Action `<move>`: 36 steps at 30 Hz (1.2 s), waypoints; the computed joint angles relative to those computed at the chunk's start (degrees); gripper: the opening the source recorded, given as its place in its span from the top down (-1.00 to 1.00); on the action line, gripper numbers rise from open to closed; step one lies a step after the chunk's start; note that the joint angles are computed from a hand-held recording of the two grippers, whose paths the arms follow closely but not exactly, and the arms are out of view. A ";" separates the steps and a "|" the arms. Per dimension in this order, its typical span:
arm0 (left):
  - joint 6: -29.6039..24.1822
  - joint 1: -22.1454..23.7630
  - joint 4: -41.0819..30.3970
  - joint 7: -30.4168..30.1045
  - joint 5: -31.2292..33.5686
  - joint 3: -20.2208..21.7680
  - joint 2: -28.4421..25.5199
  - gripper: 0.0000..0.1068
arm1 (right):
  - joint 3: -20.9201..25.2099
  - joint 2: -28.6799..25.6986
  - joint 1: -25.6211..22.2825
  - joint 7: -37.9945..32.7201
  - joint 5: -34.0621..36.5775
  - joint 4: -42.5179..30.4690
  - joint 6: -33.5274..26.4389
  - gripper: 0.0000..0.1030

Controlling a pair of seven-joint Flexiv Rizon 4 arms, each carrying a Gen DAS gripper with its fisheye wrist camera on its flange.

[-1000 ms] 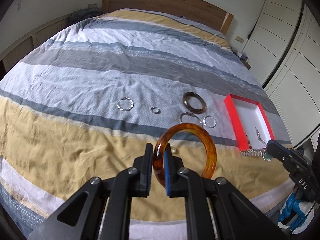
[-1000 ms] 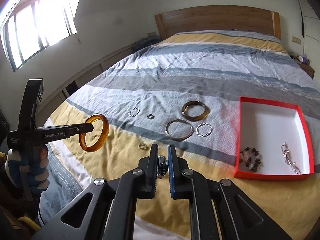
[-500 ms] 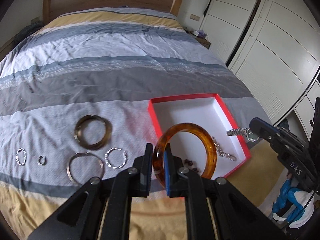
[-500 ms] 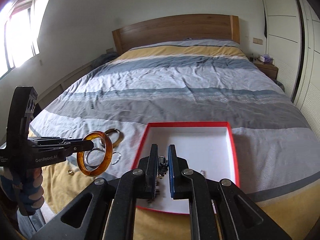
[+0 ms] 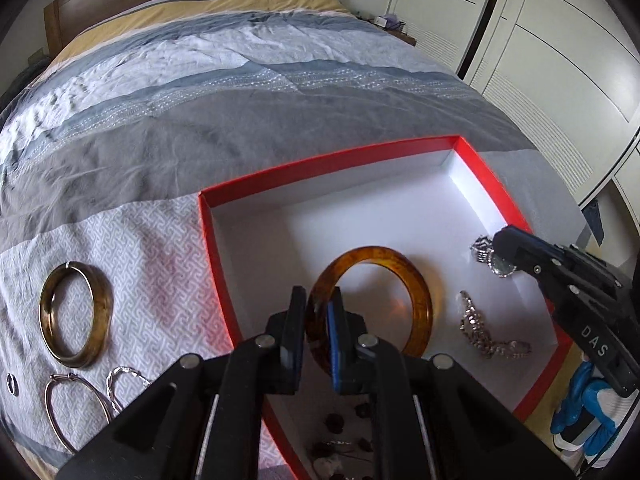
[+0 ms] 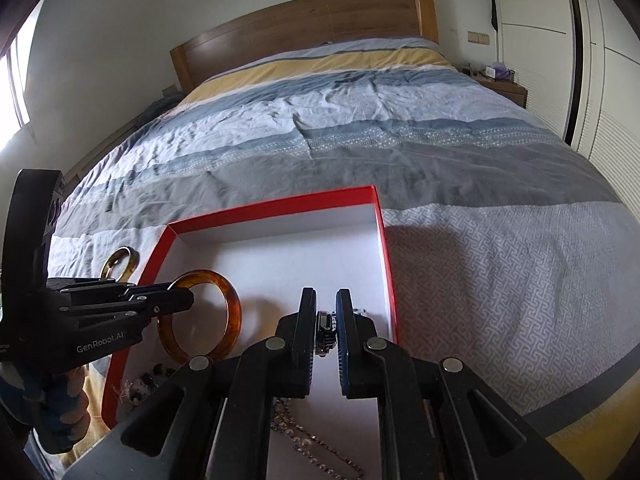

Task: Organize jewelry
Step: 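Carry the amber bangle and watch into the red box and release both, then withdraw both tools from the box toward the gold ring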

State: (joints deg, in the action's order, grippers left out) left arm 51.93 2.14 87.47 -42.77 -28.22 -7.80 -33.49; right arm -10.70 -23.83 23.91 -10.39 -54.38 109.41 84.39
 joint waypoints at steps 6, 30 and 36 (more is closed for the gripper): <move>1.21 -0.65 0.43 -0.36 1.02 0.46 0.01 0.80 | 1.39 -0.31 -0.47 -2.00 1.85 -0.04 -2.05 0.79; -4.19 6.46 15.79 11.35 -11.29 9.00 24.55 0.46 | 18.50 24.09 -4.42 13.07 -9.40 8.96 -20.20 0.13; -5.30 11.13 19.01 14.71 -12.46 15.08 30.68 0.46 | 24.18 27.03 -3.71 18.56 -12.08 8.55 -22.93 0.13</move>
